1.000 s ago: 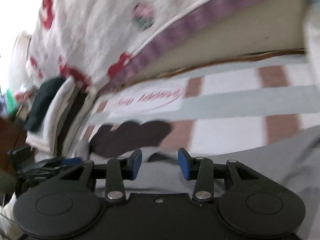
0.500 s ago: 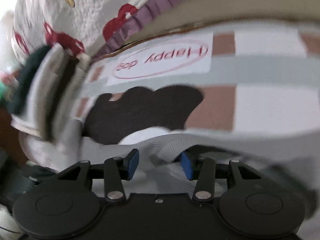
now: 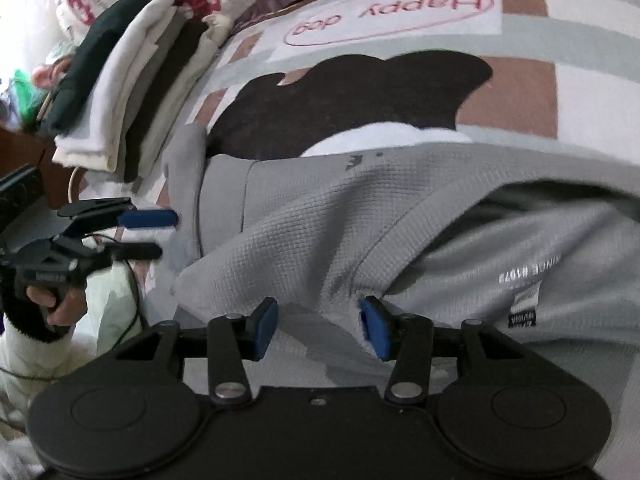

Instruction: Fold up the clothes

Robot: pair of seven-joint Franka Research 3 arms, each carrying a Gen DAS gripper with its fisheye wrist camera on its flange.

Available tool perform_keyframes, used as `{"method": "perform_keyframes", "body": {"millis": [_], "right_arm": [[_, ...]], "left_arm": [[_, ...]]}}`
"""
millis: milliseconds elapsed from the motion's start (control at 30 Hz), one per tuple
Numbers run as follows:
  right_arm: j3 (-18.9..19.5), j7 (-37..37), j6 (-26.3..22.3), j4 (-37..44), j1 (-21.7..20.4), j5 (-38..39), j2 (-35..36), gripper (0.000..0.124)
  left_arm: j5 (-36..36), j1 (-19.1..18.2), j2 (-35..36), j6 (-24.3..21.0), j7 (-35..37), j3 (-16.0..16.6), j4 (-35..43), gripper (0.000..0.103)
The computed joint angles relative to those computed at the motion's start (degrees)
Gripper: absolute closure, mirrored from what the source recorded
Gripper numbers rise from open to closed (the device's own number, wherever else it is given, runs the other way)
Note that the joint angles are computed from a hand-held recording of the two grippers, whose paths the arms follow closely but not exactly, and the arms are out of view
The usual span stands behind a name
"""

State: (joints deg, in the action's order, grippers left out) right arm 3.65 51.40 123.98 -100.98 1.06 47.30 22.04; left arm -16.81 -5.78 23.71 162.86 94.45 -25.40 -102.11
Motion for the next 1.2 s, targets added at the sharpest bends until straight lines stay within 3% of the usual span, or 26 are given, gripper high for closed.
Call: {"method": "perform_keyframes", "body": {"millis": [133,300,333,367,400,533,633,733,867,933,1033,1100,1200], "right_arm": [[-0.23,-0.31,5.57,-4.9,1.36,-0.34,-3.21,0.07],[0.77,-4.73,18.48,-12.08,5.04,-2.29,-7.14,0.068],[0.96,-5.84,21.6,-13.49,5.88,-2.86,-7.89,0.082],[1.04,-6.52,24.66,-14.72,6.75,-3.85,-8.55,0.115],[1.13,-7.1,27.74,-15.92,7.59,-4.93,-9.14,0.117],[2.95,-13.23,35.44,-16.55,6.33,5.95,-11.54,0.118],[3.32,-17.77,39.93,-14.4,6.2,12.59,-12.38,0.118],[2.8,-19.08,42.58,-11.04,6.74,13.36,-11.45,0.118],[1.09,-12.49,44.88,-5.79,7.95,4.11,-7.24,0.118],[0.28,-8.09,45.85,-2.37,8.4,-1.1,-4.55,0.118],[-0.86,-2.46,44.91,4.92,8.65,-7.69,0.66,0.119],[-2.02,1.19,43.55,9.83,9.34,-12.64,4.11,0.119],[-2.01,4.17,41.53,15.65,9.05,-17.82,8.12,0.119]], "left_arm": [[7.07,-4.4,-0.82,1.54,-11.35,7.81,-0.66,0.051],[14.41,-5.91,0.93,0.28,-20.92,11.3,0.72,0.047],[15.51,-6.04,1.3,0.01,-22.56,11.7,1.01,0.047],[16.57,-6.17,1.68,-0.29,-24.17,12.1,1.3,0.044],[17.52,-6.25,1.81,-0.28,-25.76,12.47,1.28,0.043],[22.77,-7.56,1.97,2.33,-32.72,15.16,0.57,0.043],[24.08,-6.1,2.19,5.95,-34.55,14.06,-0.04,0.042],[25.26,-4.7,1.97,9.06,-34.22,12.64,-0.88,0.041],[26.72,-2.22,2.17,12.9,-30.02,9.51,-1.43,0.038],[29.03,-2.97,2.5,13.0,-27.79,9.99,-0.99,0.036],[28.36,-1.32,4.1,10.15,-24.27,7.38,0.65,0.031],[27.71,-2.69,4.76,8.17,-25.36,8.93,1.64,0.029],[31.56,-8.27,4.71,7.58,-30.25,16.01,2.15,0.029]]}}
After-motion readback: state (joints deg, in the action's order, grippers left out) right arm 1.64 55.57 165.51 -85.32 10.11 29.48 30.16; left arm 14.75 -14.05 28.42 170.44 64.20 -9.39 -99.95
